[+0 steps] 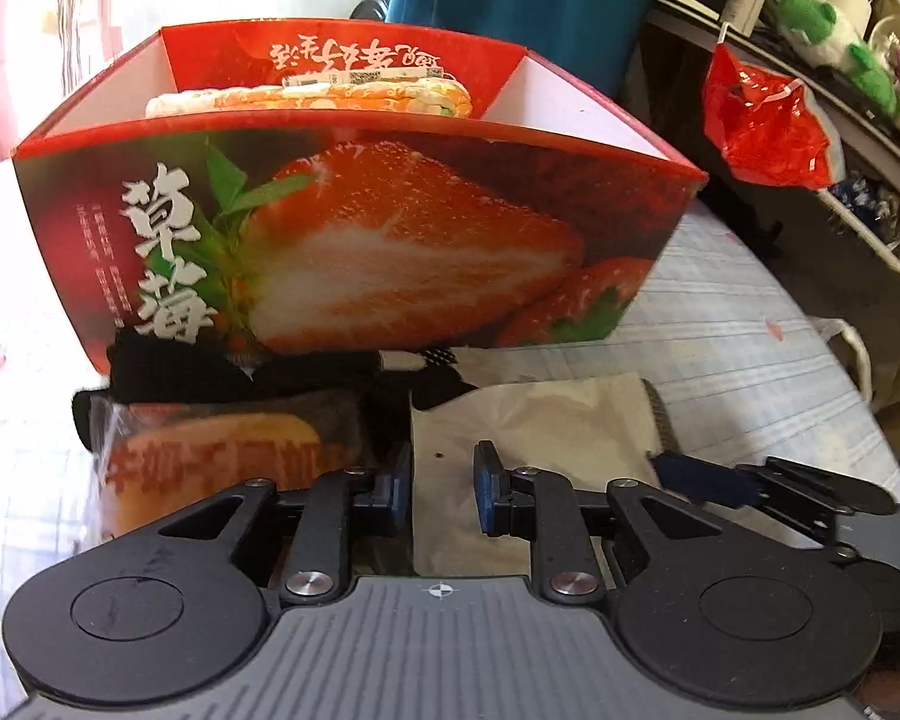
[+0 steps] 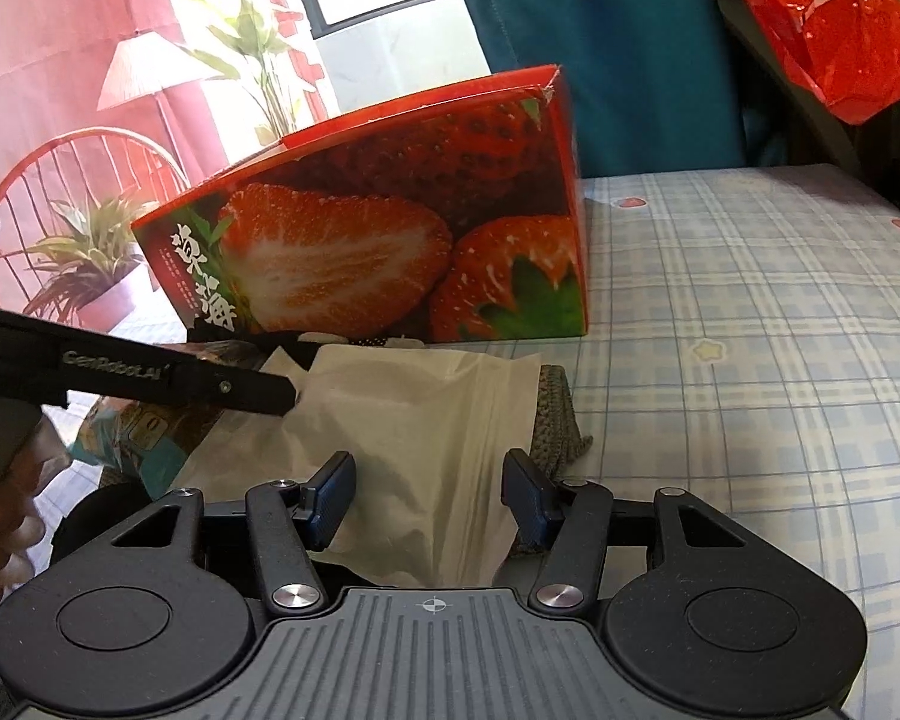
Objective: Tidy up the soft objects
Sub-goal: 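Lower the left tool onto the edge of the panda bread packet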
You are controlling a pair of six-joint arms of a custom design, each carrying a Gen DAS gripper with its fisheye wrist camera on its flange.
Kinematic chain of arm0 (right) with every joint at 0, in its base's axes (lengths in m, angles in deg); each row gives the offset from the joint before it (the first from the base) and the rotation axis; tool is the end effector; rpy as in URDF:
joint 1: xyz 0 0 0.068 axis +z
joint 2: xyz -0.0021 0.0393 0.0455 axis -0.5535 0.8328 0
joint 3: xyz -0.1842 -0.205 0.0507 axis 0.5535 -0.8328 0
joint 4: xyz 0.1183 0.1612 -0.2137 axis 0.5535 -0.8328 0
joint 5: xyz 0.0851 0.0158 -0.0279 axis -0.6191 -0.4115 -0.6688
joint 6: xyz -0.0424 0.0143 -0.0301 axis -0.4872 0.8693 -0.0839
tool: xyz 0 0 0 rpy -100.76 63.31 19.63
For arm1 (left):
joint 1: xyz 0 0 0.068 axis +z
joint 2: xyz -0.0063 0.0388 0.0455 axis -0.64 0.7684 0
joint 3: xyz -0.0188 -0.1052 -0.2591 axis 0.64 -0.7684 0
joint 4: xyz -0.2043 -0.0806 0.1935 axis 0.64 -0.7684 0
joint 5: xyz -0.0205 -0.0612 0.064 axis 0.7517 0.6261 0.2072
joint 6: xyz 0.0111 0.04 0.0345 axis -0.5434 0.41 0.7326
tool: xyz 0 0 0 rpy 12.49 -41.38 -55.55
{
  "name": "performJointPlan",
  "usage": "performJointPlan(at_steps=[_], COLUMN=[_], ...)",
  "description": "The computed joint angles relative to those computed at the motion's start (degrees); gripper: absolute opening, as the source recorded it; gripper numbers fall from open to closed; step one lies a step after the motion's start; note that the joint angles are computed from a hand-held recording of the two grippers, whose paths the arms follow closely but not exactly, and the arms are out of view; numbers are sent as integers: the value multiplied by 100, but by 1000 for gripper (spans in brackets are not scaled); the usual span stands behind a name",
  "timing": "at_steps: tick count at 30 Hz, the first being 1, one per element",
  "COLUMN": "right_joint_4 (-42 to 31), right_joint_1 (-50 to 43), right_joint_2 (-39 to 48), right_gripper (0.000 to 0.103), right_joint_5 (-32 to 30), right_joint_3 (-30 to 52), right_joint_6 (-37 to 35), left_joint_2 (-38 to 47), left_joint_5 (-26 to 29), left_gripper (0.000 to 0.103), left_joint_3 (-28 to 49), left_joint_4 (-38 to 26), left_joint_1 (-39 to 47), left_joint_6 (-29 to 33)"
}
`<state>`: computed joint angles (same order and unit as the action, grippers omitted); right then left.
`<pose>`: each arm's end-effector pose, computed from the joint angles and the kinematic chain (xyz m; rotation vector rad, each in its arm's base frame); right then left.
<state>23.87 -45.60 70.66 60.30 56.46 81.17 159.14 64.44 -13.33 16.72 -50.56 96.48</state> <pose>0.1915 -0.0264 0.0627 0.1478 2.2017 0.4049 0.2914 -0.0696 0.1340 0.6146 2.3958 -0.5031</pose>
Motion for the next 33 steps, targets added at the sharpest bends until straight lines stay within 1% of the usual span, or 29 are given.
performJointPlan(at_steps=[2,5,9,10,11,13,16,18,23,28,30,32,33], right_joint_4=[8,31,32,23,5,-61,-204,-263,-516,-757,-818,-891,-968], right_joint_1=[-23,-22,-14,-10,8,-7,-31,-66,-85,-22,17,66,101], right_joint_2=[7,18,13,7,-29,-83,-216,-279,-600,-766,-814,-880,-921], right_gripper=[52,52,52,52,52,52,51,51,51,52,52,52,50], right_joint_5=[-31,-37,-30,-26,-7,-20,-38,-67,-98,-86,-84,-14,45], right_joint_3=[-3,-9,-12,-11,-25,-25,-29,-34,-71,-28,-14,-5,4], right_joint_6=[14,30,72,81,105,115,136,150,155,200,303,291,254], left_joint_2=[-94,-230,-323,-329,-369,-445,-589,-782,-1302,-1800,-1835,-1759,-1756], left_joint_5=[224,507,529,507,480,227,340,371,622,891,910,1025,1097], left_gripper=[27,28,29,28,18,6,1,1,1,1,1,1,1], left_joint_3=[-54,-142,-268,-297,-363,-459,-565,-675,-844,-1002,-993,-915,-881], left_joint_4=[-162,-359,-444,-426,-358,-183,-38,66,91,55,8,-176,-305], left_joint_1=[131,324,346,344,366,310,462,507,646,1023,1151,1327,1400], left_joint_6=[-44,-69,17,56,94,65,27,62,172,344,344,335,355])
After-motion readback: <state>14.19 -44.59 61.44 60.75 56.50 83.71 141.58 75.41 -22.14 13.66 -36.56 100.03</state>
